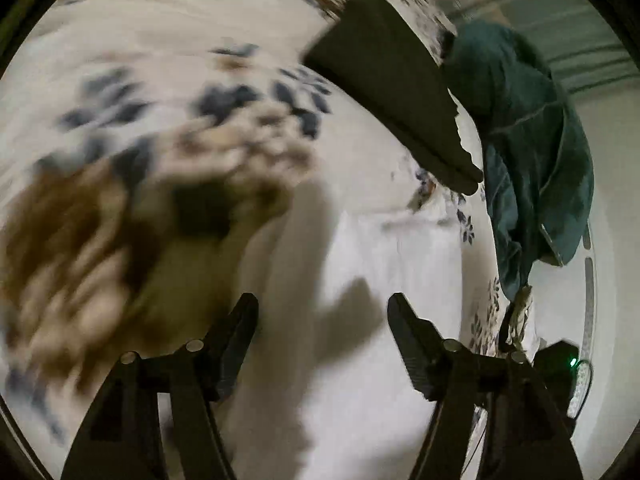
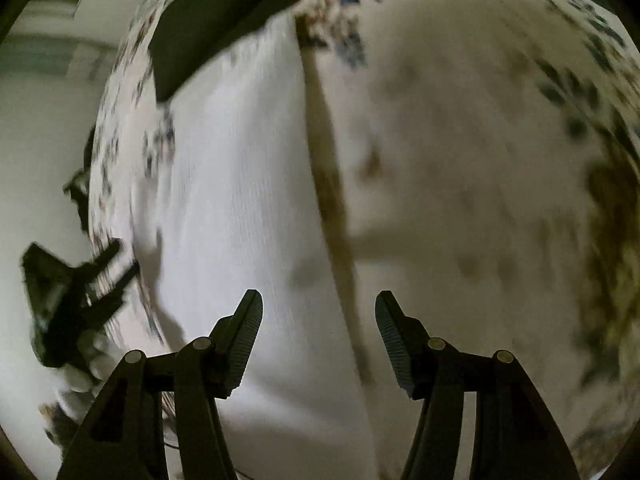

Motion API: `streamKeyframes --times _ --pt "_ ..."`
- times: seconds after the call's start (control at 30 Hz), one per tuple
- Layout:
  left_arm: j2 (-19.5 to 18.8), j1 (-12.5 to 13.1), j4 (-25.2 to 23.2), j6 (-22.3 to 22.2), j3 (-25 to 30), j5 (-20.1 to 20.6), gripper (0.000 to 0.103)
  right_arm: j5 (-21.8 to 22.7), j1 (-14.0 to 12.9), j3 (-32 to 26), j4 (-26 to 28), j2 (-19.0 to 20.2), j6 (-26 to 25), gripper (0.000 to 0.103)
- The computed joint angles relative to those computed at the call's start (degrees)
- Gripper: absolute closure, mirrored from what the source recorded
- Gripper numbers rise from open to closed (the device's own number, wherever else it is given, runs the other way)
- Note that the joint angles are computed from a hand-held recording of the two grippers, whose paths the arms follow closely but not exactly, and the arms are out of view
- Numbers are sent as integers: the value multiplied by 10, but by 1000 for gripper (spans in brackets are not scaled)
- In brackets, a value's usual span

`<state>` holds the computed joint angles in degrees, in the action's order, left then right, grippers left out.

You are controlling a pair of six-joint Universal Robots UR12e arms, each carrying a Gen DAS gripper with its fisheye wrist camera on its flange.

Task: Fold small clothes

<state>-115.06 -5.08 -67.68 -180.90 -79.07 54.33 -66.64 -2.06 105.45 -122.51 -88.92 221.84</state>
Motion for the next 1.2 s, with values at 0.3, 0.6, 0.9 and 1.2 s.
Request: streamKeyframes --times 0.3,0.6,0.9,1.2 --pt "-26 21 -18 14 12 -41 97 -20 -18 -35 -60 74 36 88" --pt "-31 33 -82 38 27 -105 55 4 -24 -53 -20 73 10 48" --pt "-39 12 -111 116 50 -37 50 6 -14 -51 56 65 -32 42" --pt "67 40 -78 110 -29 -46 39 31 -11 -1 39 -29 -4 42"
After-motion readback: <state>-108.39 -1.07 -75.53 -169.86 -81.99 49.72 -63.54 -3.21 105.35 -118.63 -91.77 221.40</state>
